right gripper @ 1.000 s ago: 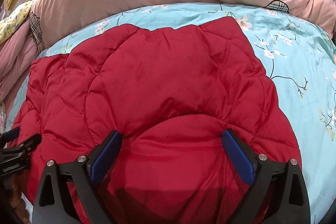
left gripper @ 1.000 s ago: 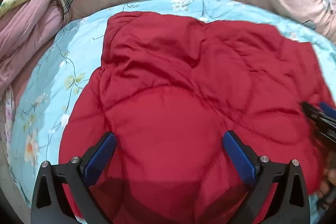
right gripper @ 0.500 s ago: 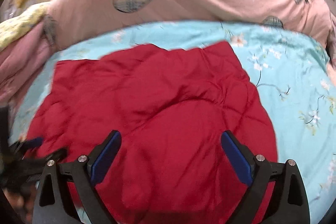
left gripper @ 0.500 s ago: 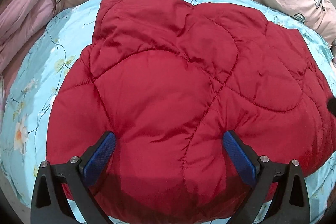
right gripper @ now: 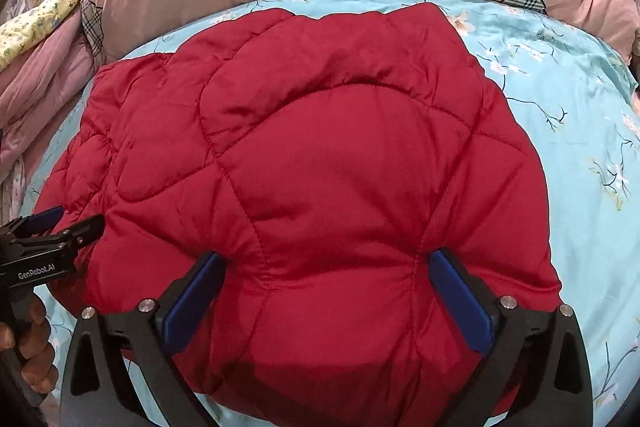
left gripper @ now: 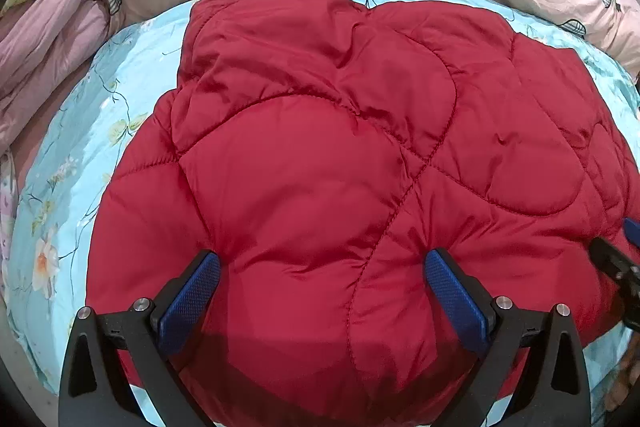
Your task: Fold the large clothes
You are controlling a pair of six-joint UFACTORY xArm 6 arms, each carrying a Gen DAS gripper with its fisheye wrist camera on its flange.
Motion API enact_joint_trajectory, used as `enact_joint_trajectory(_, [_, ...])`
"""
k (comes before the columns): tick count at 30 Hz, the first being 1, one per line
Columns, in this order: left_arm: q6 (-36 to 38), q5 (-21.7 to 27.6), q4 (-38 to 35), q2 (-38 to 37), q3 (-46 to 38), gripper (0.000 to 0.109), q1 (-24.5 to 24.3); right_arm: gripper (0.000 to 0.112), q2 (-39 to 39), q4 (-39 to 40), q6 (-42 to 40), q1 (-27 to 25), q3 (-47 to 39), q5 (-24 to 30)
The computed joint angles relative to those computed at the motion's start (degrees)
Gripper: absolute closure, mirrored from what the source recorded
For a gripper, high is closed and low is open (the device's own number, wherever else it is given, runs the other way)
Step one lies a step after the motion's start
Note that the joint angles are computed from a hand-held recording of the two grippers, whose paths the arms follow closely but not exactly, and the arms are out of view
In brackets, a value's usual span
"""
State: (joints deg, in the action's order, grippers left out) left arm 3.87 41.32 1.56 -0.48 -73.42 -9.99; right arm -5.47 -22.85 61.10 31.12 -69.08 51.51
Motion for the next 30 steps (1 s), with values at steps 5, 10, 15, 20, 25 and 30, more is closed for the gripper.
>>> enact_joint_trajectory(5, [0.6,-0.2,-0.4,0.4,-0.2,0.006,0.2,0.016,0.8,-3.2,2.3,2.3,-5.5,4.8])
enact_joint_trajectory(10, [1.9,-0.7,-1.5,0.2,0.2,0.006,0.4,0.01,3.0,-0.5,-0.7,0.6,-5.6,3.5])
enact_joint_trajectory(15, [1.7,-0.2,-1.3,0.8,-0.5,0.006,0.4,0.009,3.2,-0.5,-0.5,-0.4,-3.9,1.2])
enact_joint_trajectory(20, [1.8,0.0,-1.3,1.4,-1.2,0.006,0.4,0.009,3.5,-0.1,-1.2,-0.6,-4.6,1.9])
enact_joint_trajectory(25, [3.5,-0.9,-2.9,-0.9,0.9,0.006,0.9,0.011,2.2,-2.1,1.1,1.0,-4.7,3.5])
enact_joint_trajectory(30, [3.4,-2.1,-3.0,-10.2,9.1,0.006,1.6,0.011,-3.4,-4.2,4.5,4.3,-1.6,4.6])
